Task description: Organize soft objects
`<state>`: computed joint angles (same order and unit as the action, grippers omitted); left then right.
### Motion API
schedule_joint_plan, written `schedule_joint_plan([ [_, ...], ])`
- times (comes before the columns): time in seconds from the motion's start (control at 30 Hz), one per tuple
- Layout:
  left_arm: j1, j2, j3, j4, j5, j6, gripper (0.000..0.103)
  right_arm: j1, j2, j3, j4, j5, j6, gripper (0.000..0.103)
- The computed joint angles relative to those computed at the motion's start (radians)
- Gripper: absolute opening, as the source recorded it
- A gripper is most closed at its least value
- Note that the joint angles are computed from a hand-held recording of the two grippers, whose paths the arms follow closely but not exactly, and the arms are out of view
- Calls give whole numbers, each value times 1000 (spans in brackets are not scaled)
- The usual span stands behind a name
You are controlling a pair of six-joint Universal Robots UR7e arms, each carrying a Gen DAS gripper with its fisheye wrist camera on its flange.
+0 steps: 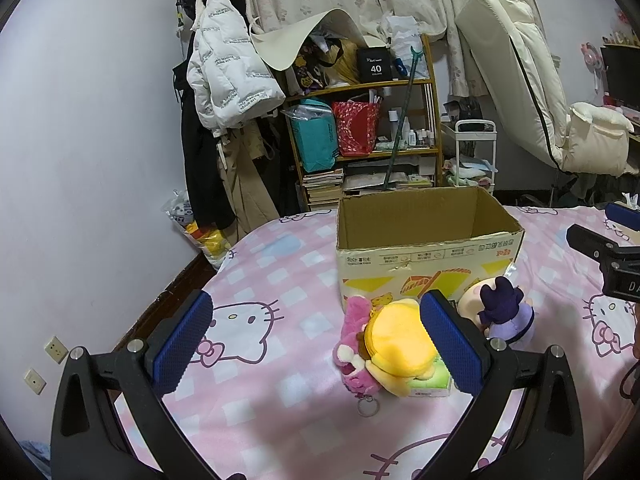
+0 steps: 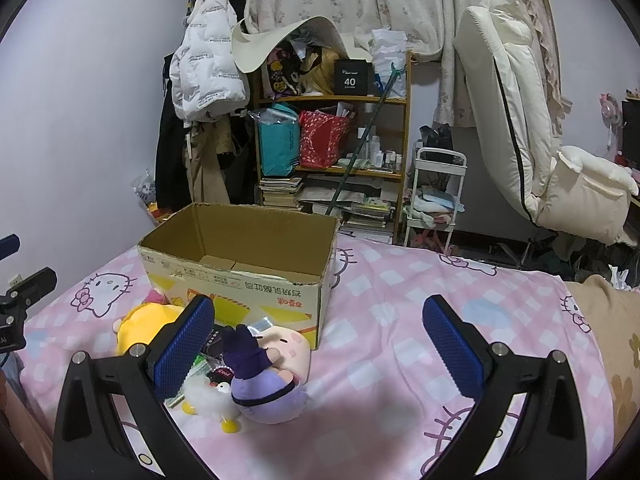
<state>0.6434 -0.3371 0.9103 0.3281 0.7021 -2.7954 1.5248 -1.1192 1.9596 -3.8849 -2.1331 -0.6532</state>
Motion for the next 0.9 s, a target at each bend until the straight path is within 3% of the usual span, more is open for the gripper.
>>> schedule_joint_plan([
  [0.27,0,1,0,3,1,-3,102,4,-1,-4,15,-12,-2,103],
  [0.47,3,36,-61,81,-2,-37,102,10,8,-20,35,-27,-26,103],
  [0.7,13,114,-220,220,18,-85,102,10,18,-44,64,-19,-24,103],
  [0.9,24,201,-380,340,43,-117,102,-4,18,-65,128,1,26,103],
])
